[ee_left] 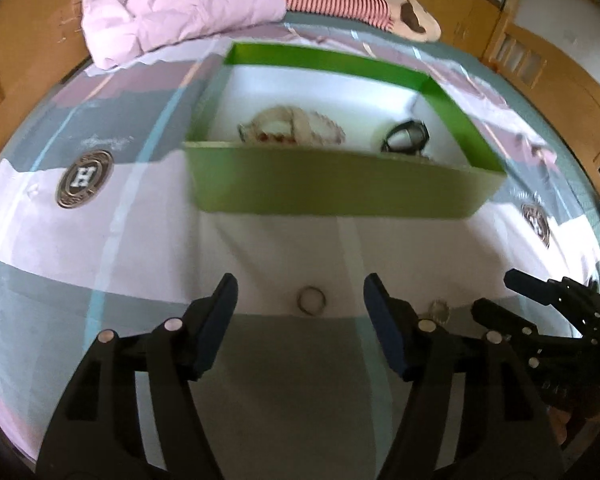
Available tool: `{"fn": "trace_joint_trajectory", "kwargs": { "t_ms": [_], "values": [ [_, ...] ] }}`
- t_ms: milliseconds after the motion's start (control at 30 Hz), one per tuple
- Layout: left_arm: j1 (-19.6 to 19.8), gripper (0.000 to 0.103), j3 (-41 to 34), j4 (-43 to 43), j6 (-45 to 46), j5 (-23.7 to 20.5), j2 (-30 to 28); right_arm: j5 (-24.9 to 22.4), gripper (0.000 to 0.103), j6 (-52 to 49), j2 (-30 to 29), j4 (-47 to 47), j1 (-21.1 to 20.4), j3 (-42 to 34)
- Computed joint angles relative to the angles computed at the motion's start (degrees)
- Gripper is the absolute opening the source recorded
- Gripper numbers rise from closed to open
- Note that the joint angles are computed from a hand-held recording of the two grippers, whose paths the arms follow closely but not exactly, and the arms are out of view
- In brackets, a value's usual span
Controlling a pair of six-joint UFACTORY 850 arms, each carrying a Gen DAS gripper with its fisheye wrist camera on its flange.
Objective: Organize jewelry
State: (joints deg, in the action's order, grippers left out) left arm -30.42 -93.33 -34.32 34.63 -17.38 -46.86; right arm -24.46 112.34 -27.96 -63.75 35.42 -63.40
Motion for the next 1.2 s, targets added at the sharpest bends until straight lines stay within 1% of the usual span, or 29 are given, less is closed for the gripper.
{"fn": "trace_joint_trajectory", "kwargs": {
  "t_ms": [67, 133, 200, 233, 267, 300, 367, 400, 433, 600, 667, 700, 733, 767, 833, 900, 933, 967, 1133, 1200],
  "values": [
    [-0.6, 0.065, -0.2, 1.6, -0.5, 0.1, -0.6, 0.1, 0.062, -2.1, -0.8, 1.0, 0.2, -0.7],
    [-1.2, 0.065, -0.5, 5.0, -3.3, 0.5, -1.1, -0.4, 0.062, -6.0, -2.3, 3.2, 0.4, -2.1],
    [-1.5, 0.065, -0.9, 7.6, -5.9, 0.4, -1.6, -1.1, 0.059, -8.3, -3.6, 4.4, 0.5, -3.4],
    [-1.6, 0.065, -1.0, 8.1, -6.5, 0.4, -1.8, -1.4, 0.053, -9.9, -4.3, 5.4, 0.5, -4.1],
    [-1.7, 0.065, -1.1, 9.2, -7.7, 0.4, -1.9, -1.5, 0.05, -11.1, -5.0, 6.2, 0.4, -4.7],
    [-1.9, 0.065, -1.0, 10.5, -9.0, 0.6, -1.9, -1.7, 0.049, -11.1, -5.4, 6.0, 0.4, -5.1],
    [-2.1, 0.065, -1.2, 12.4, -10.7, 0.7, -2.1, -3.3, 0.039, -11.0, -6.1, 5.1, 0.8, -5.9],
    [-2.1, 0.065, -1.3, 12.9, -11.1, 0.8, -2.2, -3.6, 0.028, -11.5, -6.4, 5.4, 0.7, -6.3],
    [-2.2, 0.065, -1.3, 13.3, -11.5, 0.8, -2.3, -3.5, 0.021, -11.5, -6.3, 5.4, 0.7, -6.2],
    [-2.2, 0.064, -1.3, 13.2, -11.1, 0.8, -2.6, -5.1, 0.021, -11.7, -4.7, 8.0, 0.6, -4.5],
    [-2.1, 0.064, -1.5, 11.8, -9.7, 0.4, -2.9, -4.9, 0.021, -11.2, -3.6, 8.6, 0.6, -2.9],
    [-2.0, 0.064, -1.7, 10.9, -9.0, 0.2, -3.1, -4.1, 0.021, -9.8, -2.7, 8.1, 0.6, -1.5],
    [-2.0, 0.059, -1.9, 10.7, -8.9, 0.0, -3.3, -3.5, 0.021, -8.9, -2.1, 7.7, 0.7, -0.6],
    [-2.1, 0.05, -2.2, 11.6, -9.7, -0.1, -3.6, -3.1, 0.021, -8.2, -1.5, 7.4, 0.7, 0.2],
    [-2.3, 0.045, -2.6, 16.0, -13.7, 0.4, -4.1, -2.5, 0.021, -6.6, -0.6, 6.8, 0.9, 1.4],
    [-2.4, 0.035, -2.1, 16.0, -13.4, 1.7, -3.9, -2.5, 0.021, -5.9, -0.4, 6.5, 1.0, 1.7],
    [-2.5, 0.025, -2.0, 16.5, -13.6, 1.9, -3.8, -2.6, 0.021, -5.7, -0.4, 6.5, 1.1, 1.8],
    [-2.5, 0.019, -1.9, 16.6, -13.6, 1.9, -3.7, -2.8, 0.021, -5.8, -0.5, 6.5, 1.2, 1.5],
    [-2.7, 0.019, 0.5, 18.2, -16.0, 1.9, -1.8, -2.4, 0.021, -5.8, -0.1, 6.8, 1.7, 1.8],
    [-2.9, 0.019, 2.8, 15.5, -13.2, 2.5, -0.3, -2.0, 0.021, -5.6, 0.3, 6.6, 1.8, 2.3]
  ]
}}
